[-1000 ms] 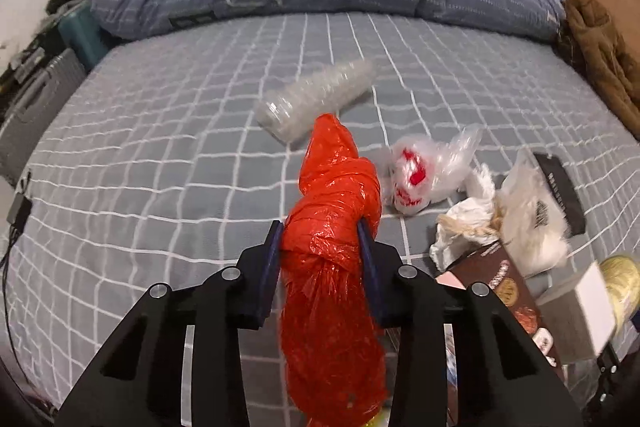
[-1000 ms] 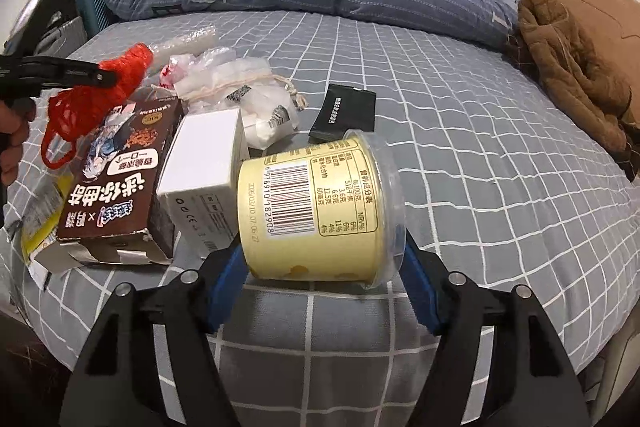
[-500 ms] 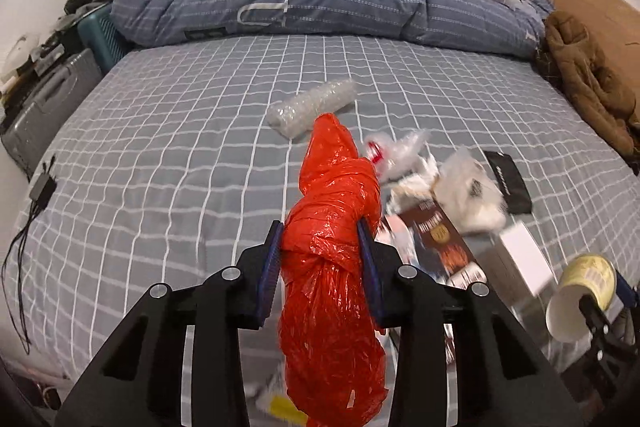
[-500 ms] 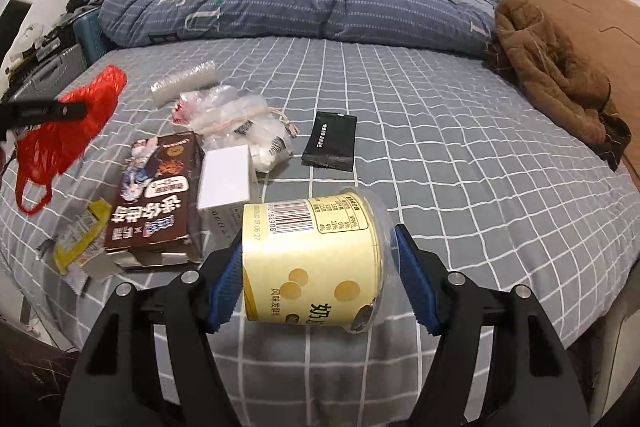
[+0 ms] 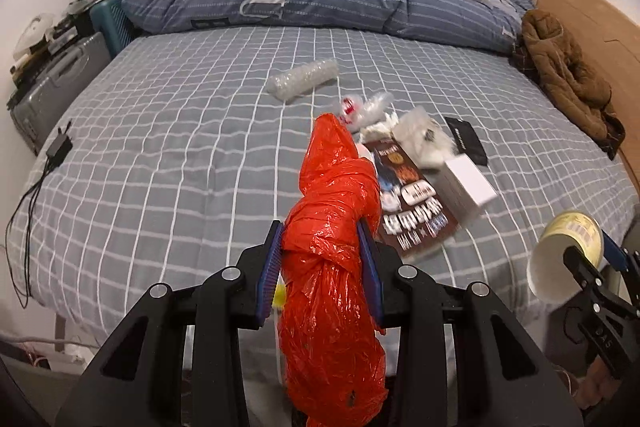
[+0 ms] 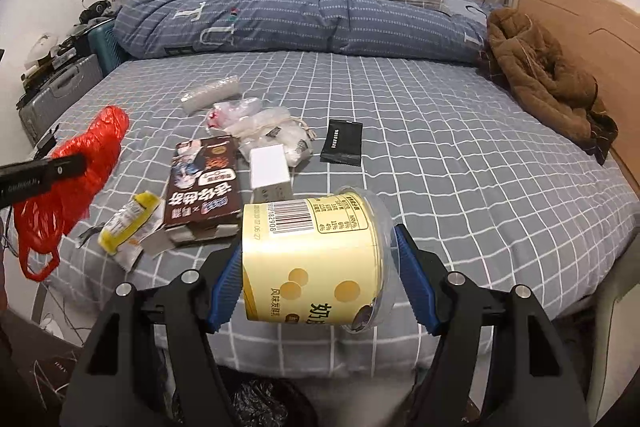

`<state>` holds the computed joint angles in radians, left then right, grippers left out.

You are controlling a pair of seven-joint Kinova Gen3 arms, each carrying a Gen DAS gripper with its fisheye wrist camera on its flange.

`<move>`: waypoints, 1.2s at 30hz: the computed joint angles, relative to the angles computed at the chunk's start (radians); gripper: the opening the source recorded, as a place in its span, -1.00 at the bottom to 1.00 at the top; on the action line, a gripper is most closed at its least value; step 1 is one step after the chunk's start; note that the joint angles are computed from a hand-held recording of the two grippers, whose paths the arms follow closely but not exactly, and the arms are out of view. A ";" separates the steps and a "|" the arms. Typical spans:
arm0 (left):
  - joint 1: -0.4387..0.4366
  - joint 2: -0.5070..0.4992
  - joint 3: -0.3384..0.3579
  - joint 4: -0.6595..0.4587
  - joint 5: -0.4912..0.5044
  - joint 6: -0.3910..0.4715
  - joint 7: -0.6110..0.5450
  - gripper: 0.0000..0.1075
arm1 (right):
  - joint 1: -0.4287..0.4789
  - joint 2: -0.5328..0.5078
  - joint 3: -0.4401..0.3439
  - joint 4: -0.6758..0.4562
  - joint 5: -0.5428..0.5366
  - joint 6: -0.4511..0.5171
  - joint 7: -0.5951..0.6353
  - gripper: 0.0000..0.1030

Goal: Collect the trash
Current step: 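Lift the red bag and cream can, carrying both toward the floor bin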

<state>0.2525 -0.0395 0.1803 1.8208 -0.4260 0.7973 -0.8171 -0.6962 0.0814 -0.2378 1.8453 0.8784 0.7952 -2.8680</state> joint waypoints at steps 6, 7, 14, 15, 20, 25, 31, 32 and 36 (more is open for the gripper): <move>0.009 -0.074 0.034 0.067 0.021 0.023 0.036 -0.34 | -0.023 -0.043 -0.039 0.018 -0.020 0.051 -0.024 0.28; 0.008 -0.084 0.040 0.076 0.028 0.026 0.039 -0.34 | -0.026 -0.049 -0.047 0.022 -0.020 0.061 -0.030 0.28; 0.002 -0.156 0.094 0.148 0.062 0.049 0.071 -0.34 | -0.044 -0.094 -0.103 0.051 -0.035 0.117 -0.069 0.28; 0.002 -0.169 0.103 0.160 0.066 0.054 0.077 -0.34 | -0.048 -0.101 -0.113 0.057 -0.036 0.125 -0.078 0.28; -0.004 -0.221 0.143 0.210 0.091 0.066 0.098 -0.34 | -0.066 -0.120 -0.155 0.078 -0.040 0.162 -0.124 0.28; -0.010 -0.269 0.185 0.261 0.116 0.074 0.122 -0.34 | -0.101 -0.132 -0.197 0.111 -0.043 0.194 -0.189 0.28; -0.012 -0.323 0.224 0.325 0.163 0.069 0.147 -0.34 | -0.148 -0.133 -0.234 0.148 -0.046 0.221 -0.271 0.28; -0.012 -0.332 0.226 0.336 0.174 0.063 0.147 -0.34 | -0.154 -0.134 -0.236 0.156 -0.049 0.217 -0.283 0.28; -0.020 -0.357 0.259 0.387 0.205 0.043 0.166 -0.34 | -0.185 -0.120 -0.249 0.183 -0.056 0.213 -0.323 0.28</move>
<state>0.2322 -0.3967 0.4393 2.2075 -0.2210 0.8405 -0.6512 -0.8815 -0.0384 -0.4867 2.0279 0.8228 1.0080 -3.1911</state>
